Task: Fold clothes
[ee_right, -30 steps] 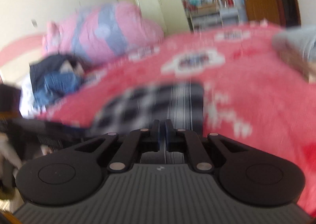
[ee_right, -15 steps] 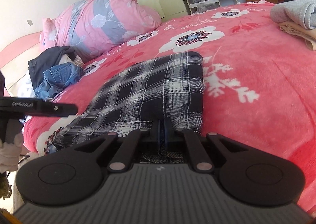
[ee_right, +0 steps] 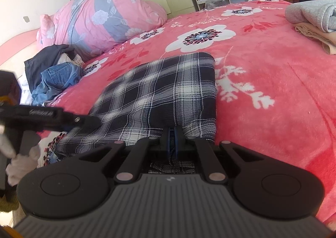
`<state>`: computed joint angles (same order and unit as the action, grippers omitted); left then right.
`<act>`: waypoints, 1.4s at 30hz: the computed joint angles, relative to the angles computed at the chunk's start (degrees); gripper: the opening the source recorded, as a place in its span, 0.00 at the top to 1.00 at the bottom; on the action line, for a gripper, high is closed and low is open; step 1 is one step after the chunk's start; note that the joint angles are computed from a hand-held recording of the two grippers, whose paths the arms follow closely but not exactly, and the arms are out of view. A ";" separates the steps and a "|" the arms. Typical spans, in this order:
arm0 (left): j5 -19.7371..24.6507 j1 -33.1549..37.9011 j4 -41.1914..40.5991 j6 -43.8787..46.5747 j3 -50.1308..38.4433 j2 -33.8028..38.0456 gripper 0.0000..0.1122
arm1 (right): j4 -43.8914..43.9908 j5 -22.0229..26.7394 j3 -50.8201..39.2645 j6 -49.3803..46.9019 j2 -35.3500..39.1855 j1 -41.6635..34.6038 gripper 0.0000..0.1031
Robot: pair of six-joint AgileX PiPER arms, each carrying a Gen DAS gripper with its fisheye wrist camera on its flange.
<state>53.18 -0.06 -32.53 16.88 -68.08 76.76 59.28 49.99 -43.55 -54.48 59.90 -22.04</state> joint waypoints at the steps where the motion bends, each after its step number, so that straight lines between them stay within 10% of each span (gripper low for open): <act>1: -0.02 -0.37 0.45 -0.55 -0.69 0.69 0.28 | -0.44 -0.01 -0.20 0.37 -0.05 0.11 0.97; 7: 0.30 -2.69 3.98 -2.83 -2.53 1.57 0.26 | -2.10 0.83 -1.71 0.06 -3.88 0.48 0.94; 14: 1.84 -2.09 3.73 -3.06 -3.73 1.89 0.28 | 7.33 19.34 -0.47 -1.83 -5.09 -0.71 0.93; 22: -0.12 -3.68 6.28 0.15 1.14 -3.42 0.27 | 3.19 5.18 2.04 12.80 -0.94 13.70 0.92; 42: -2.60 -3.35 6.40 1.43 8.35 -11.00 0.26 | 8.22 2.57 6.53 12.99 -0.45 13.88 0.94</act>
